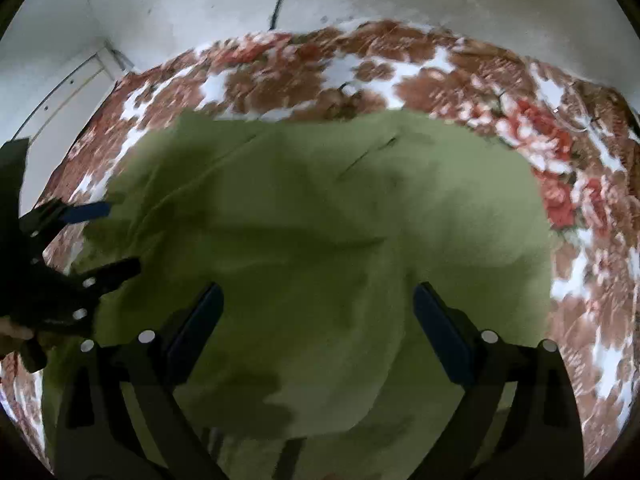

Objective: Fold large clothes
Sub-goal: 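Open both tools and smooth the folded jacket flat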

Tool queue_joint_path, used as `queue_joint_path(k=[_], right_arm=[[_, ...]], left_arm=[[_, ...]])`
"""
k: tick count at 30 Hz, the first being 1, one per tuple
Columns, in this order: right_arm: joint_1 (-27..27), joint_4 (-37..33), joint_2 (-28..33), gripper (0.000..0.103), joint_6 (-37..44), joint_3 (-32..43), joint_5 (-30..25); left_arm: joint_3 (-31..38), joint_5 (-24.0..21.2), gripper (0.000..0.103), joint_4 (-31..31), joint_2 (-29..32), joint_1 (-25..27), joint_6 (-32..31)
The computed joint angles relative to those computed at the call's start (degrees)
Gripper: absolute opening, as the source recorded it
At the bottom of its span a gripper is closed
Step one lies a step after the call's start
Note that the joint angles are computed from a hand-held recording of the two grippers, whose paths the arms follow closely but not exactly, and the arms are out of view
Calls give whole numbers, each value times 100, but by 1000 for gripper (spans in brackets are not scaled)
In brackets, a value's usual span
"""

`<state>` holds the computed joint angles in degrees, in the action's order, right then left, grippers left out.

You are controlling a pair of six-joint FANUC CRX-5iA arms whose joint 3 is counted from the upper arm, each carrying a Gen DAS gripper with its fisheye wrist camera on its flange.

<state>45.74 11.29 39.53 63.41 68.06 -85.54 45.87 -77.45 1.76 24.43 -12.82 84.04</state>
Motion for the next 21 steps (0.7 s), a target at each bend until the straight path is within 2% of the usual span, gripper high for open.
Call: queue_joint_path(k=[6, 7, 11, 21], right_arm=[[26, -214, -13, 94, -144, -350, -153], [39, -197, -72, 94, -172, -496, -86], [110, 49, -120, 94, -22, -871, 96], [54, 119, -306, 98, 97, -1533, 561]], left_arm=[[-283, 96, 98, -178, -19, -40, 107], [-216, -3, 98, -234, 58, -49, 182], [-321, 74, 99, -293, 95, -52, 312], [-486, 238, 99, -404, 121, -77, 454]])
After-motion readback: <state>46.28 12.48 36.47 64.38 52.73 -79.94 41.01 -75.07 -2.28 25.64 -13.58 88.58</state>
